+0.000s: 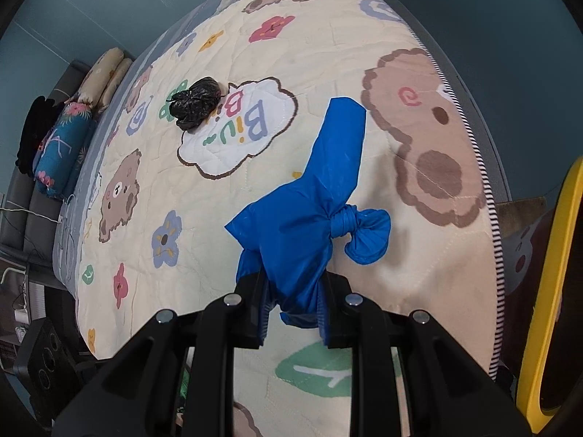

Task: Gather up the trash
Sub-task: 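Carry the blue glove with the right tool to the bin while the left carries the packet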

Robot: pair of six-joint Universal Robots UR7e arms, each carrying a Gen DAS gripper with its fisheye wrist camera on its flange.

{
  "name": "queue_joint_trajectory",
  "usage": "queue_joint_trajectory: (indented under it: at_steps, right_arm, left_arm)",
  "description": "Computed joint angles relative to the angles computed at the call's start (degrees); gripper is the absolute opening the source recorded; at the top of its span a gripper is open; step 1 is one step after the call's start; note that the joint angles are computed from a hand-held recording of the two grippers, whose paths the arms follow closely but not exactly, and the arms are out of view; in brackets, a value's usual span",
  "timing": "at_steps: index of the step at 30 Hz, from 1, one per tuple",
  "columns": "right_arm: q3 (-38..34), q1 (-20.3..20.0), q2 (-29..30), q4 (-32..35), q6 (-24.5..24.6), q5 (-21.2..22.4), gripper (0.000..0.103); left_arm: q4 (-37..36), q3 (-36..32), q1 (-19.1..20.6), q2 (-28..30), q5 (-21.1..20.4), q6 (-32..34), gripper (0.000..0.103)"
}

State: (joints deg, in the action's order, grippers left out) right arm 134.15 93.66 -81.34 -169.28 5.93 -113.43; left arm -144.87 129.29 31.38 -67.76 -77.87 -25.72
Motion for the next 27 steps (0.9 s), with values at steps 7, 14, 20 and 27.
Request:
queue_joint_trajectory:
  at_steps: [7, 14, 20, 27]
  right_arm:
    - [3.0, -2.1, -4.6, -0.8, -1.0, 1.4, 0.02]
    - [6.1, -4.0, -10.0, -0.2, -3.1, 1.9, 0.02]
    - [8.9, -6.9, -16.3, 0.8, -5.4, 3.5, 0.02]
    - [12.2, -11.1, -25.5, 2.4, -7.4, 5.5, 0.02]
  left_arm:
    - [0.6, -1.3, -0.8, 1.6, 0.5, -2.0, 0.03]
    - [0.7, -2.8, -2.4, 4.1, 0.5, -1.8, 0.03]
    - [-0.2, -4.4, -4.7, 7.0, 0.0, -0.8, 0.03]
    - [-1.2, -7.3, -7.3, 10.5, -1.3, 2.3, 0.03]
